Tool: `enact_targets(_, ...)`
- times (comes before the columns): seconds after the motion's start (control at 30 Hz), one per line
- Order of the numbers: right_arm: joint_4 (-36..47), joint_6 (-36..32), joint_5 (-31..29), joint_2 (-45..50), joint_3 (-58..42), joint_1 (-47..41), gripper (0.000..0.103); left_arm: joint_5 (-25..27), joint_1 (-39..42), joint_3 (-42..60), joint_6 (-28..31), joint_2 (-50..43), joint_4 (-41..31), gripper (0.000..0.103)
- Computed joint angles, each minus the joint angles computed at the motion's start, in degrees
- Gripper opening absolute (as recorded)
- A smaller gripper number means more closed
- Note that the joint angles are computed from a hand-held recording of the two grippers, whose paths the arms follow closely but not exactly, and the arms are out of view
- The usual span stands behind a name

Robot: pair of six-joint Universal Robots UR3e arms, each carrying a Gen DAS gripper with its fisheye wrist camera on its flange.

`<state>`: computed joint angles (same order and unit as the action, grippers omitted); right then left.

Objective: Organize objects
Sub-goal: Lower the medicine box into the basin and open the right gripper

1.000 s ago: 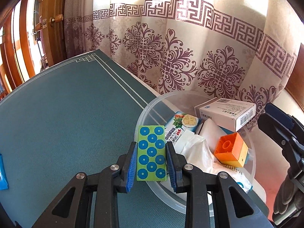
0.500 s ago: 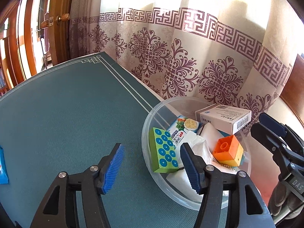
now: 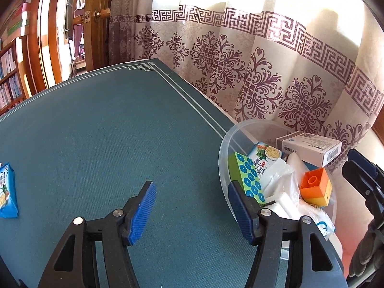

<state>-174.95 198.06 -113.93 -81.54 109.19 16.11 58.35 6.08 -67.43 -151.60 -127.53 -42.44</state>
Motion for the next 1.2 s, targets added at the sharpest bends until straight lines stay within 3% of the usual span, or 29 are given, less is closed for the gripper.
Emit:
enact_targets(0.17,0.06,0.18,0.08,0.11,-0.18,0.12,0.065,2.12,-1.49,-0.79,0.16,-0.26,2.17,0.066)
enact_targets(0.47,-0.25,0.68,0.14,0.45,-0.76,1.14,0.065,2.54,-1.04,-1.58,-0.29,0.20,2.80,0.077)
enact_targets(0.83,1.34,0.73,0.39,3.29,-4.95,4.27,0.065,0.21,2.24,-6.58,-1.16,3.95,5.90,0.097)
enact_targets(1.2,4.99,0.19,2.87,10.58,-14.43,7.77,0.065,1.46,6.81,-6.81,-4.16,3.70,7.05,0.102)
